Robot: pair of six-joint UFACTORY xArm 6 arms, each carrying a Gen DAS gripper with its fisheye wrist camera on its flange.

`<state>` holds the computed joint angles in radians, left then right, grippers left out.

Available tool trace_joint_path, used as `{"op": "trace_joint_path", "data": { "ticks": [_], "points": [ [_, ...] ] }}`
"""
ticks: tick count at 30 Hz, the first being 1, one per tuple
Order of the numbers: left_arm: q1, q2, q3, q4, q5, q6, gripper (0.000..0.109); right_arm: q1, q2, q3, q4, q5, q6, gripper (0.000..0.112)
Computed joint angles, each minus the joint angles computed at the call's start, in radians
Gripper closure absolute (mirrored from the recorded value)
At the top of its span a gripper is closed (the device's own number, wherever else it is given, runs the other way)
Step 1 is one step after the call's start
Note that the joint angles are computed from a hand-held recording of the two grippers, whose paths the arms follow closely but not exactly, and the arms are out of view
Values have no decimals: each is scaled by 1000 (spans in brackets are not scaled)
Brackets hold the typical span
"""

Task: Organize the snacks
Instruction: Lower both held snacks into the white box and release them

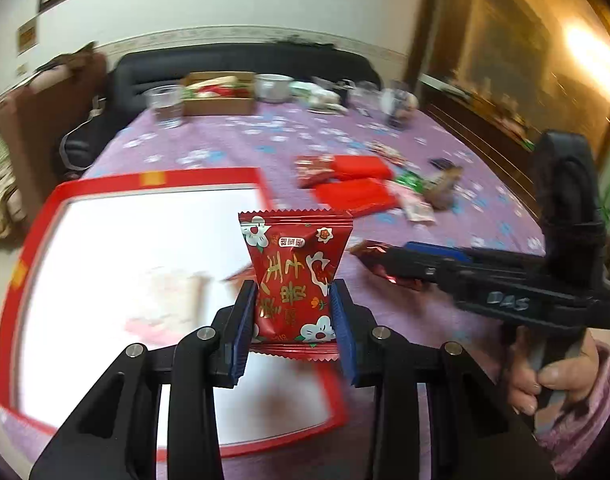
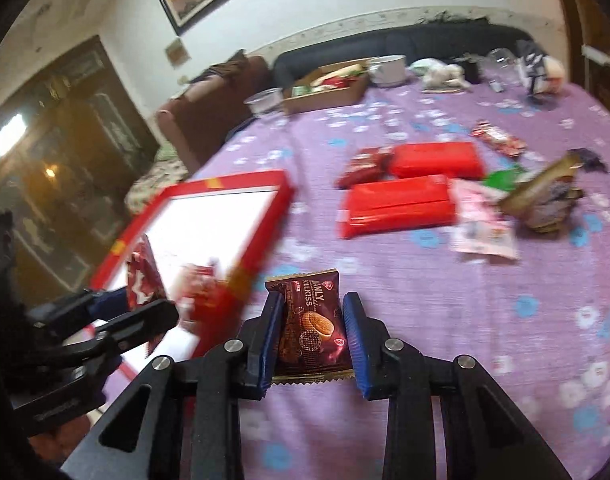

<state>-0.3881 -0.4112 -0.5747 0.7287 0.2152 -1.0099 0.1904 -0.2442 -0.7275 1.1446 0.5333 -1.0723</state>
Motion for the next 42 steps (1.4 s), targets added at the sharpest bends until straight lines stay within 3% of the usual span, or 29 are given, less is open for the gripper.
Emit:
{"op": "trace_joint_path", "data": {
  "ticks": [5, 10, 15, 18, 24, 26, 28, 30, 32, 33, 36, 39, 42],
  "points": [
    [62, -73, 65, 12, 31, -31, 74, 40, 12, -31, 62, 105, 11, 81],
    [94, -109, 99, 42, 55, -66, 74, 148, 33, -45, 53, 71, 30, 81],
    [113, -133, 111, 70, 110, -111, 74, 224, 87, -87, 17, 104, 92, 78],
    [128, -152, 116, 107, 147, -169, 73, 216, 95, -97, 58, 132, 77, 77],
    [154, -193, 130, 201, 164, -289, 73, 186, 112, -97, 57, 45, 115, 70],
    [151, -199, 131, 210, 168, -298, 73, 179, 138, -111, 65, 83, 102, 70],
    [143, -204, 131, 214, 173, -304, 73, 216, 152, -122, 54, 51, 80, 65],
    [139, -215, 134, 214, 177, -303, 74, 240, 186, -155, 25, 86, 108, 65],
    [127, -240, 134, 258, 227, -355, 69, 289, 191, -164, -7, 49, 99, 62],
    [143, -259, 146, 262, 204, -366, 61, 292, 194, -173, 2, 56, 90, 62],
    [139, -273, 141, 256, 231, -375, 57, 219, 202, -202, 72, 212, 52, 62],
    [116, -238, 119, 255, 238, -380, 57, 149, 153, -170, 132, 207, 6, 58],
    [82, -178, 84, 249, 228, -369, 57, 12, 127, -168, 180, 242, -5, 52]
  ]
}}
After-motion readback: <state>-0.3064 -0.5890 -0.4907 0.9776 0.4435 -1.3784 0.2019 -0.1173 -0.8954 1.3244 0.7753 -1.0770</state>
